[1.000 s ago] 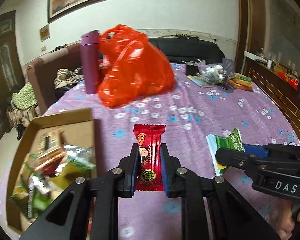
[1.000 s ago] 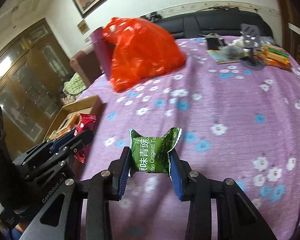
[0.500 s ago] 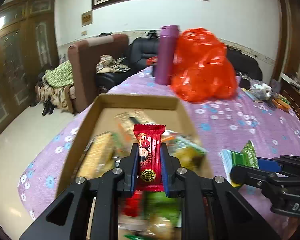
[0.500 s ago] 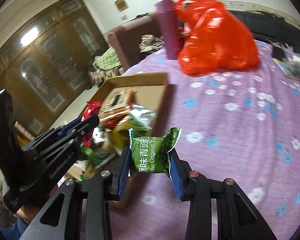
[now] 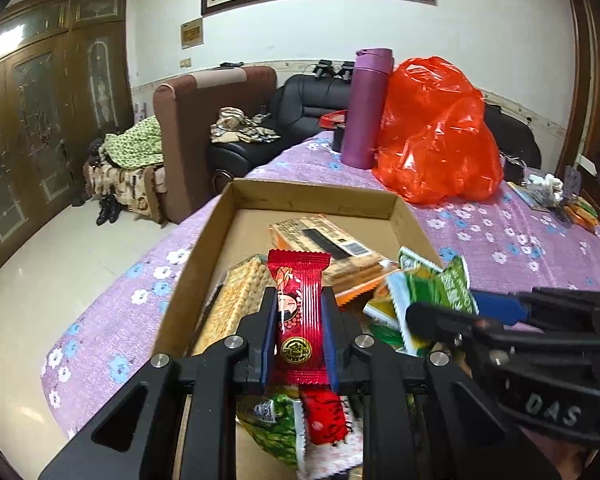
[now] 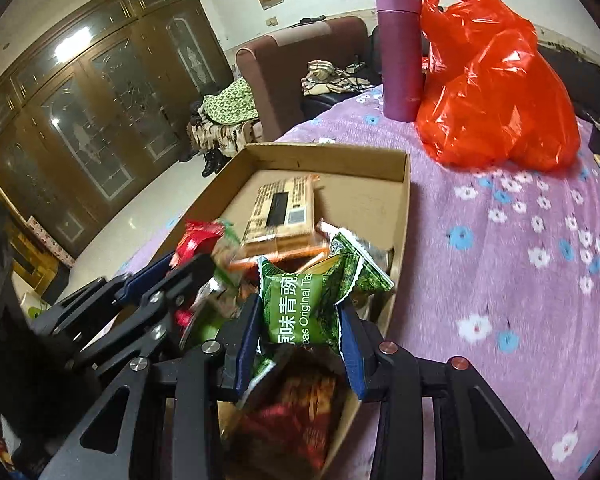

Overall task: Organize snacks
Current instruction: 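Carry red candy and green packet into the box and release them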

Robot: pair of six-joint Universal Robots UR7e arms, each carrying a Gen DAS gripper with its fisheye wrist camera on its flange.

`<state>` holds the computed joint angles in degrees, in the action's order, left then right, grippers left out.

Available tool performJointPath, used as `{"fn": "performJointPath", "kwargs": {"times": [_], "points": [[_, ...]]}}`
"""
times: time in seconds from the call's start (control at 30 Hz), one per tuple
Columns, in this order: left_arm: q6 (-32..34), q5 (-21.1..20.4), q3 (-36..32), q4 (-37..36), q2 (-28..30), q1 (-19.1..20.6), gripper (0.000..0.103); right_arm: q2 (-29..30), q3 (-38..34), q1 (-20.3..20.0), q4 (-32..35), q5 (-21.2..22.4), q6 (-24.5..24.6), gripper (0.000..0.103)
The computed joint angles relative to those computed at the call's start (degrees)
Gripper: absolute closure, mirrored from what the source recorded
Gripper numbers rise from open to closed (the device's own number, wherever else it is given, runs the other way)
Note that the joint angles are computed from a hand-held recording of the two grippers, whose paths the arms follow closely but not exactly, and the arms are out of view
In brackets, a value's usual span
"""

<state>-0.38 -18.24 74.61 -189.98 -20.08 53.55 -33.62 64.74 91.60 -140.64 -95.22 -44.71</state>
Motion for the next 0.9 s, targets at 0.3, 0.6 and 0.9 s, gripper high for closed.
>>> {"fn": "performJointPath", "kwargs": {"times": [0.3, 0.6, 0.9], "points": [[7.88, 2.71, -2.68, -6.97, 2.39, -0.33, 0.082, 0.46, -1.1, -0.2, 0.87, 1.43, 0.55, 0.058], [13.09, 4.5, -4.71, -11.71, 4.22, -1.67, 0.062, -3.19, 2.25, -1.21, -2.24, 3.21, 1.45, 0.04], [11.92, 0.04, -6.37, -8.77, 6.29, -4.26, 0.032, -6.81, 6.08, -4.34, -13.72, -12.75, 2.69, 0.022]]}}
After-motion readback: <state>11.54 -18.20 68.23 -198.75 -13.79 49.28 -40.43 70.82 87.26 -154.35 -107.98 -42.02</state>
